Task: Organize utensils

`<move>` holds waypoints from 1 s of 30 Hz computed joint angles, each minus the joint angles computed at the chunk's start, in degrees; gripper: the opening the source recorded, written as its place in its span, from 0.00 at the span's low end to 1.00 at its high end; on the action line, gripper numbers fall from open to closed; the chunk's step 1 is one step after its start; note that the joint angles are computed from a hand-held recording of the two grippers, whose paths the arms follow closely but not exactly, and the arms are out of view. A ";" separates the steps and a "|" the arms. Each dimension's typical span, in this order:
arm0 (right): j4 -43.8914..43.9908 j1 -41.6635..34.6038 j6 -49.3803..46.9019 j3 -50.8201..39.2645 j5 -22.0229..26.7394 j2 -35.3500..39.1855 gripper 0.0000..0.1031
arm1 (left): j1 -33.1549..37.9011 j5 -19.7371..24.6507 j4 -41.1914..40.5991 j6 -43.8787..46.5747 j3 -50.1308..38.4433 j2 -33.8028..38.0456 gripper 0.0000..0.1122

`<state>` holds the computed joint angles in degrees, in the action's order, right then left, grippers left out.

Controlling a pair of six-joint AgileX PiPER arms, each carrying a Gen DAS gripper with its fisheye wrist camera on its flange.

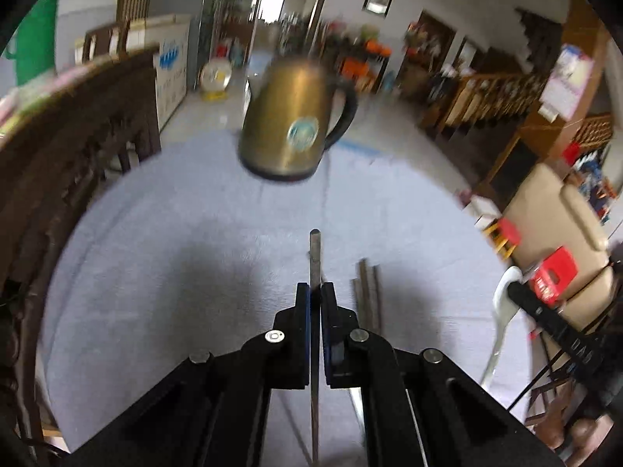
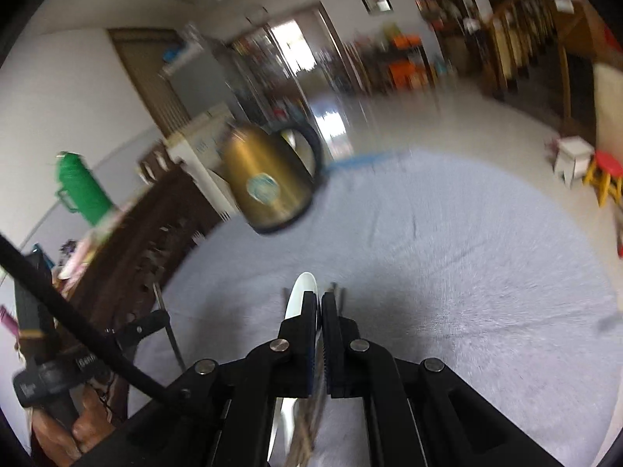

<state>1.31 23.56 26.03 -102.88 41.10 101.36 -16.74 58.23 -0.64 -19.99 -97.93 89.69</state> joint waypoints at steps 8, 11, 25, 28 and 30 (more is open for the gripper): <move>-45.83 20.98 36.56 19.43 -3.17 -16.80 0.03 | -10.81 -0.86 13.21 -9.28 4.75 -18.42 0.04; -60.33 28.22 48.90 23.32 1.13 -17.76 0.03 | -14.95 1.30 16.42 -11.13 2.93 -21.17 0.04; -72.11 37.08 61.74 34.41 8.65 -21.37 0.03 | -40.21 7.91 35.49 -26.28 8.66 -25.57 0.04; -73.02 38.01 62.82 36.09 9.37 -21.81 0.03 | -41.40 9.42 35.32 -28.54 11.03 -25.62 0.04; -72.96 37.80 63.50 37.01 8.51 -21.75 0.03 | -40.81 9.87 34.46 -28.81 12.36 -25.50 0.04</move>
